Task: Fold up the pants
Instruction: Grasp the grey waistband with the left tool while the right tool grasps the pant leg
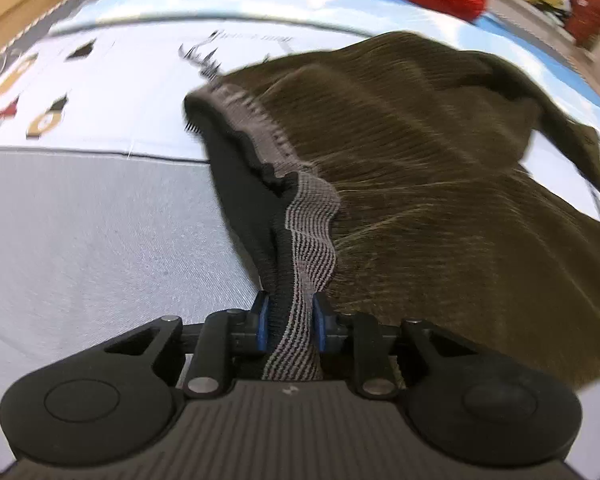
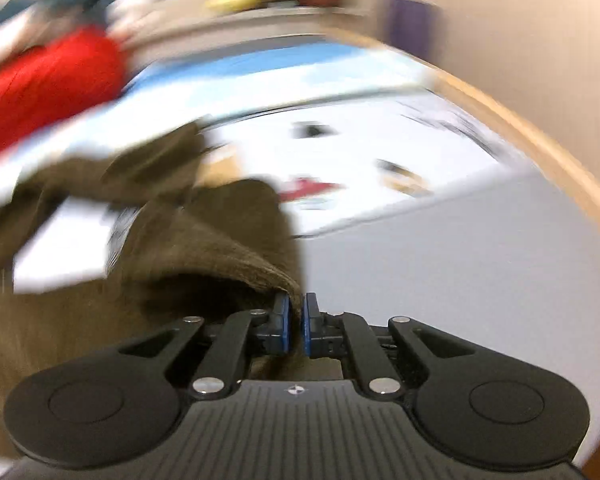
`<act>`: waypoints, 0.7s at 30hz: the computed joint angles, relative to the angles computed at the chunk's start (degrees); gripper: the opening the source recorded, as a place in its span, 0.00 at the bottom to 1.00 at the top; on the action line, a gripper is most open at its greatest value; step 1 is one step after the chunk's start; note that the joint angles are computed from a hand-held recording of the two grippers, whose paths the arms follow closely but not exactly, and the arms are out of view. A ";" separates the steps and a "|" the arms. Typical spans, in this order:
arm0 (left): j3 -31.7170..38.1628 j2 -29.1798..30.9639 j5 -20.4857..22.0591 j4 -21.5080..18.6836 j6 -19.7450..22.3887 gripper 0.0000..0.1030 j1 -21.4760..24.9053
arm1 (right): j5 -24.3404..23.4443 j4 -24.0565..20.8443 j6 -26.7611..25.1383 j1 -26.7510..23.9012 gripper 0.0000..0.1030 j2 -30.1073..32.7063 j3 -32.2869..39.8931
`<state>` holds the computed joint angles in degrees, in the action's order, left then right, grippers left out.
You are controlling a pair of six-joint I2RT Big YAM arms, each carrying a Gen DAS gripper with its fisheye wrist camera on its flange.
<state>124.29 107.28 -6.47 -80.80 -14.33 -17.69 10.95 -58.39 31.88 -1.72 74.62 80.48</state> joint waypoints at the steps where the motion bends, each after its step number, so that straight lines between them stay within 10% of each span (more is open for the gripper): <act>1: -0.47 -0.81 0.90 0.23 1.01 0.20 -0.13 | -1.09 -1.77 3.35 -1.89 0.06 -1.77 -0.80; 5: -3.36 -5.65 1.31 -0.27 4.12 0.17 -0.92 | -8.58 -13.63 7.87 -7.22 0.02 -4.09 -1.80; 9: -4.43 -7.39 -3.69 -6.03 3.27 0.15 -0.53 | -17.56 -27.14 1.91 -7.97 0.04 -1.34 -0.84; 12: -2.67 -6.07 -4.25 -12.30 -0.86 0.17 0.58 | -12.26 -21.56 -3.03 -5.63 0.07 -4.34 0.84; 15: 0.59 -4.58 -1.37 -12.92 -5.83 0.45 1.67 | -8.97 -12.99 -6.98 -2.11 0.20 -7.45 1.17; 17: 0.99 -4.12 0.97 -12.27 -8.10 0.69 1.89 | -2.59 -9.09 -12.42 3.22 0.54 -8.08 0.93; 21: 2.26 -1.78 2.82 -14.16 -8.29 0.72 1.52 | 5.65 -5.91 -29.88 11.85 0.61 -6.62 -0.99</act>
<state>126.55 105.50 -3.65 -94.96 -22.62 -16.17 16.60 -64.30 2.00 10.13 68.00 79.49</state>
